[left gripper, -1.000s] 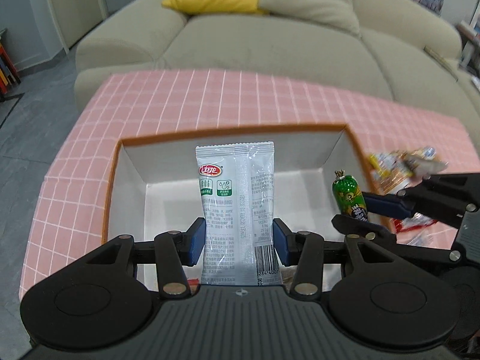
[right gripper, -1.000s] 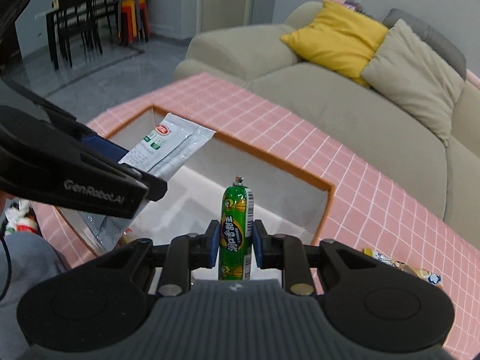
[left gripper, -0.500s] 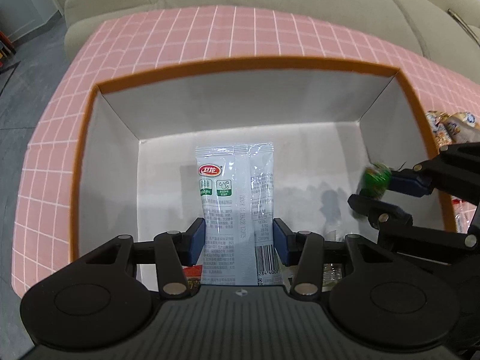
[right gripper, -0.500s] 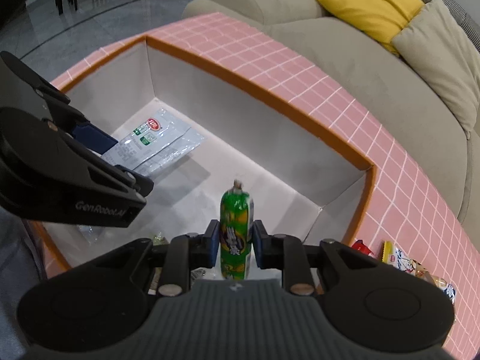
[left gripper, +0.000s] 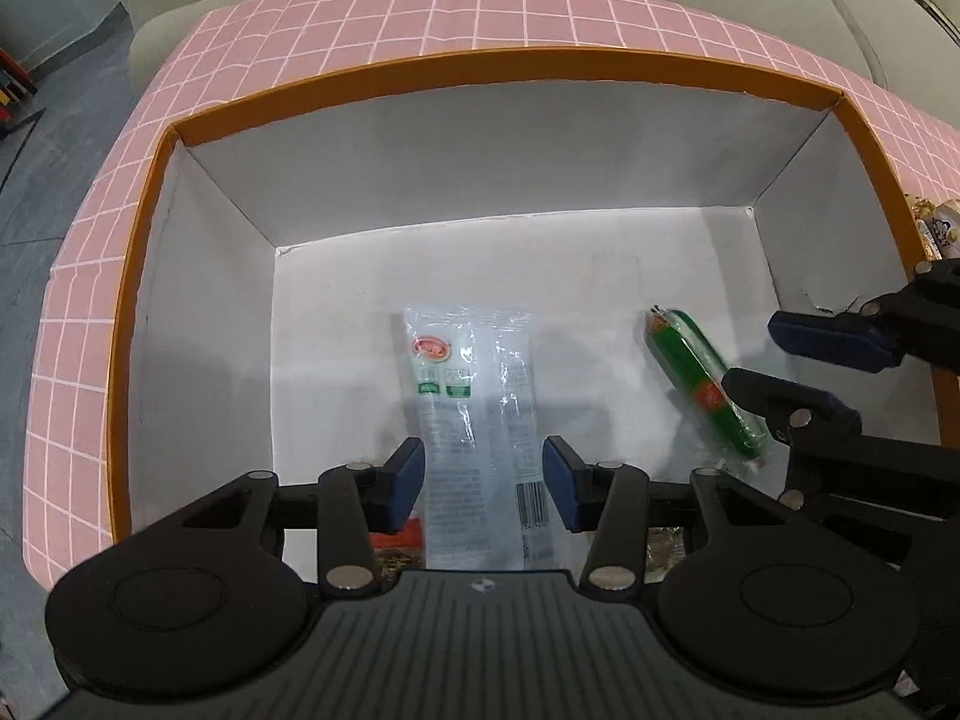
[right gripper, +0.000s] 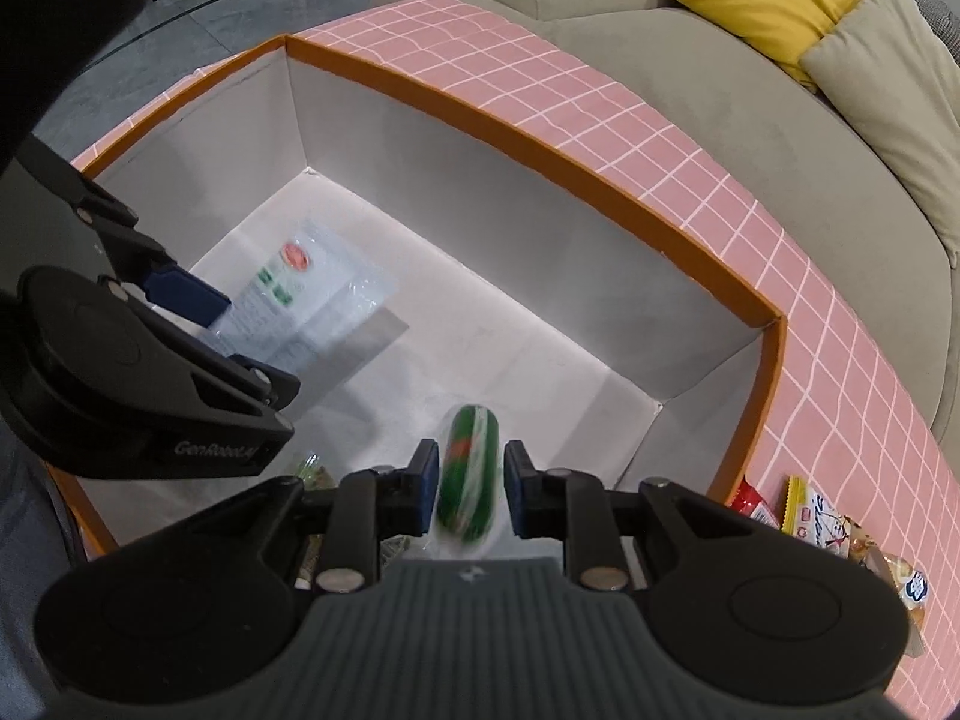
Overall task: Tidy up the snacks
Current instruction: 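Open the left tool while the right tool opens, releasing both items into the box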
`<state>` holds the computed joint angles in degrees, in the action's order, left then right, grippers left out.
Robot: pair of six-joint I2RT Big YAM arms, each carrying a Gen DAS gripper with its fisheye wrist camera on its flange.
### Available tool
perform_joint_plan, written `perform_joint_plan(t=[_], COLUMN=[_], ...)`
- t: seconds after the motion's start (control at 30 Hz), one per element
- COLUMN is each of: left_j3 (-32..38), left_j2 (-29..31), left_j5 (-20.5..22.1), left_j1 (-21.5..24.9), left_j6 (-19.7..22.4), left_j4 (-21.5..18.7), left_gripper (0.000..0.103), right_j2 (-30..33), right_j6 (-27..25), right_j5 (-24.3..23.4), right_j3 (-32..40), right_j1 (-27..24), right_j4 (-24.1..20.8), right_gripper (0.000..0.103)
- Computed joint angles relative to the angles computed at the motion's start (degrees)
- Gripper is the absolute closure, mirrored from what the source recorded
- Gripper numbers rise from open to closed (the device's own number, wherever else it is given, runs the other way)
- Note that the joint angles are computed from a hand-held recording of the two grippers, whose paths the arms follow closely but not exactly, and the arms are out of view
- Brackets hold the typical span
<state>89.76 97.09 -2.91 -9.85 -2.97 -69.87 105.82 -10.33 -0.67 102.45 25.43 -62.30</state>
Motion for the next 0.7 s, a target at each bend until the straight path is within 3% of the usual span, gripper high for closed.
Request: perform_joint_plan(t=[0.47, 0.7], left_j3=[-1.1, -2.4], left_j2=[-3.7, -6.4], left_j5=[-1.0, -2.6], left_j1=[-0.5, -1.1], left_j6=[-0.4, -2.9], left_j4=[2.2, 3.6], left_gripper=[0.036, 0.036], right_j2=[-6.9, -10.3], right_j6=[-0.1, -0.4], right_j5=[2.0, 3.1], right_j3=[-7.5, -10.4], right_j1=[-0.1, -0.1], right_j4=[9.1, 11.1], right_gripper=[0.041, 0.038])
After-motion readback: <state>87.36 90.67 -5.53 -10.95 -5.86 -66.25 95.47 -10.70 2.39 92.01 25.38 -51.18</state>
